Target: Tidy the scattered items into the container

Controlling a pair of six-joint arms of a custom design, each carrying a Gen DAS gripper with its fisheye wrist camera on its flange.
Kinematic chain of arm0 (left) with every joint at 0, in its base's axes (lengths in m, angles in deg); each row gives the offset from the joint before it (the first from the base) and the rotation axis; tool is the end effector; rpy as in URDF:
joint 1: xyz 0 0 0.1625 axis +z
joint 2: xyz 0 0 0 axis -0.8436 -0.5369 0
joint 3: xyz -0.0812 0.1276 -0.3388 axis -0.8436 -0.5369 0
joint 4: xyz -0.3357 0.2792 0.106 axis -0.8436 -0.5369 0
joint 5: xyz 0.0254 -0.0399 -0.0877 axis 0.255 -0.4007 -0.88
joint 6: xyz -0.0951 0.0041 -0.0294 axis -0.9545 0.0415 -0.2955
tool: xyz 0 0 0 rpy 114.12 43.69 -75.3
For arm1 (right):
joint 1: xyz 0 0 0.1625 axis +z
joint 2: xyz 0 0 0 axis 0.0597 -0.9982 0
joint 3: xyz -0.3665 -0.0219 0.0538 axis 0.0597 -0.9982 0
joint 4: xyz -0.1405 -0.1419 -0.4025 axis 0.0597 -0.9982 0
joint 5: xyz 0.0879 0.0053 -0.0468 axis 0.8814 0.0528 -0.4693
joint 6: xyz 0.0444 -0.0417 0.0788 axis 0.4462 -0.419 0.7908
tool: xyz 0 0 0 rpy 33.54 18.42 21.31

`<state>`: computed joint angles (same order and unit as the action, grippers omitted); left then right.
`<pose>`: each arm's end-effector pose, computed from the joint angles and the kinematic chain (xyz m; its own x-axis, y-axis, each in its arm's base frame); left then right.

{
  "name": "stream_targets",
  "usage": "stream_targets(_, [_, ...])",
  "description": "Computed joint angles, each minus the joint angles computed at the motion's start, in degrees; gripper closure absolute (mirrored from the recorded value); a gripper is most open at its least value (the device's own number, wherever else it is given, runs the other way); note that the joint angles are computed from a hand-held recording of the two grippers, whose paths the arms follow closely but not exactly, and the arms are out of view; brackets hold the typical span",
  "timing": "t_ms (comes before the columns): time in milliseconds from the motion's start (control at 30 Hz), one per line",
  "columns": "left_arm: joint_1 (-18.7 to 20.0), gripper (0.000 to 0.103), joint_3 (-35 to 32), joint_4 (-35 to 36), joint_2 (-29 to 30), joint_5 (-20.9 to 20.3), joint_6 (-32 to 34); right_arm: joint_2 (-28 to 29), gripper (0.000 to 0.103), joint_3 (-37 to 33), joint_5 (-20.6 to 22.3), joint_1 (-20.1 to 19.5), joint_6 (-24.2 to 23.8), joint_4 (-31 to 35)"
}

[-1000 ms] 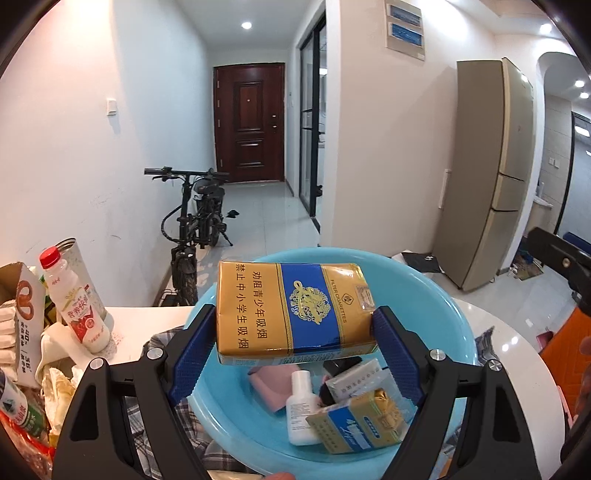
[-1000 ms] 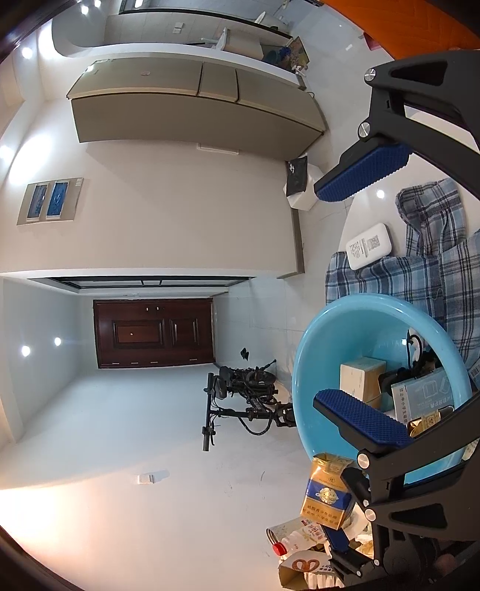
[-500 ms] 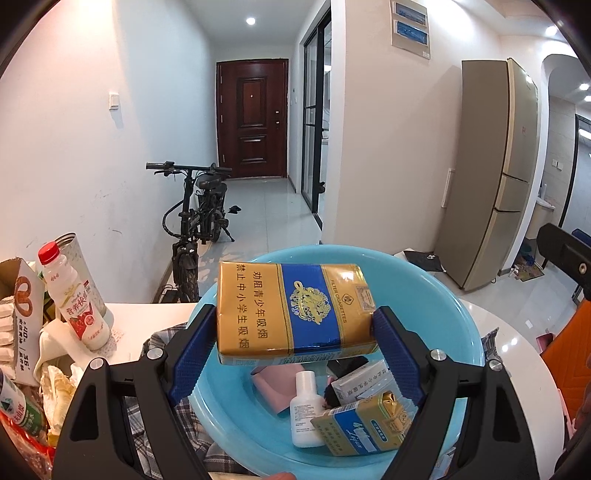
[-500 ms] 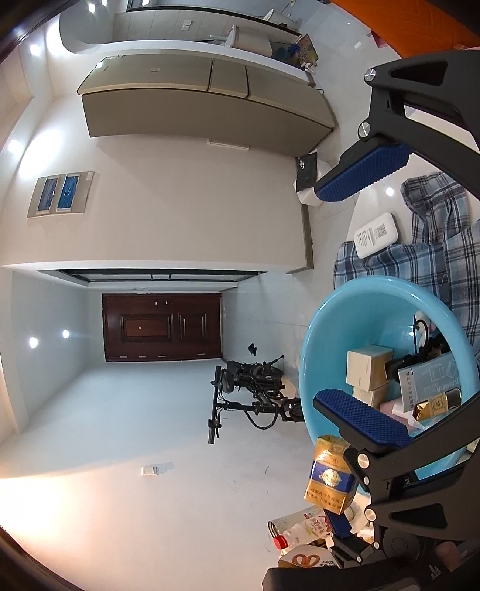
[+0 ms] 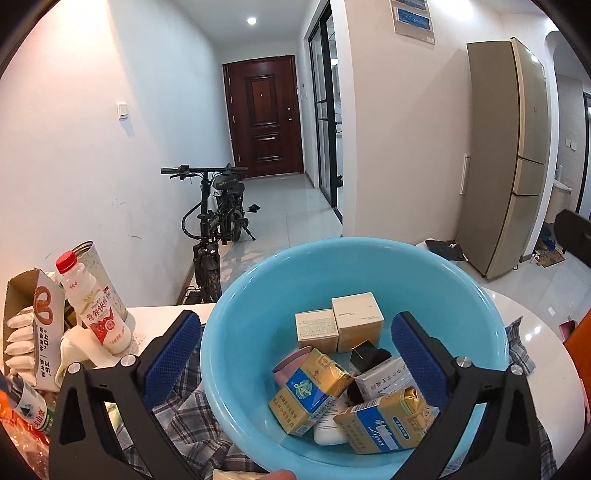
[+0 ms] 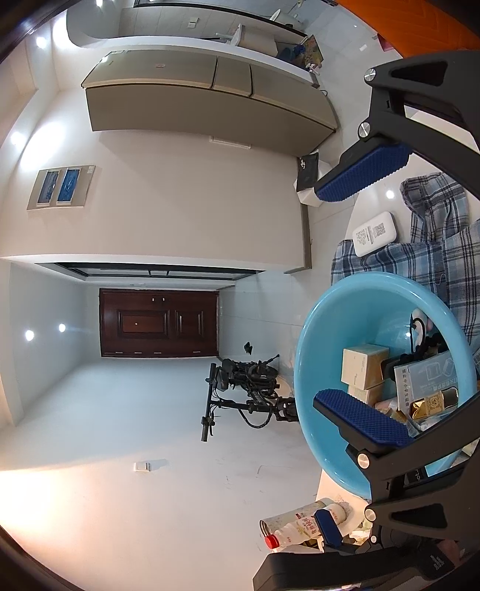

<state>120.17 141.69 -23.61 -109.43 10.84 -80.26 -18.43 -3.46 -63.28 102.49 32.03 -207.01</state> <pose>-0.1353 -0.6931 0.1605 -0.6457 0.1734 -0.7436 0.7018 0.5184 -0.4885 0.2679 -0.6719 0.0906 -0.6835 0.1290 0.7184 -0.6331 0.3850 -0.6715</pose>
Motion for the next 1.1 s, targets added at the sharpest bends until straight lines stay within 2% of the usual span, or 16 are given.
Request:
stream_targets(267, [-0.49,0.0,2.14,-1.56,-1.83,-0.47,0.58,0.61,0.0,0.18,1.24,0.35,-0.87,0.13])
stream_targets(400, [-1.21,0.0,7.18,-5.51,-6.03,-0.48,2.85,0.59,0.0,0.55,1.15,0.83,-1.15,0.03])
stream_targets(533, [-1.32,0.0,10.42,-5.78,-9.26,-0.74,0.55,-0.88,0.0,3.08,3.19,1.66,0.44,-0.27])
stream_targets(967, [-4.73,0.0,29.33,-12.77,-29.52,-5.54,0.87,-2.61,0.0,9.51,8.59,7.0,-1.61,-1.12])
stream_targets(1100, [-6.5,0.0,35.08,-15.02,-35.68,-7.14,1.3,-2.63,0.0,11.9,7.06,9.21,-2.71,-2.43])
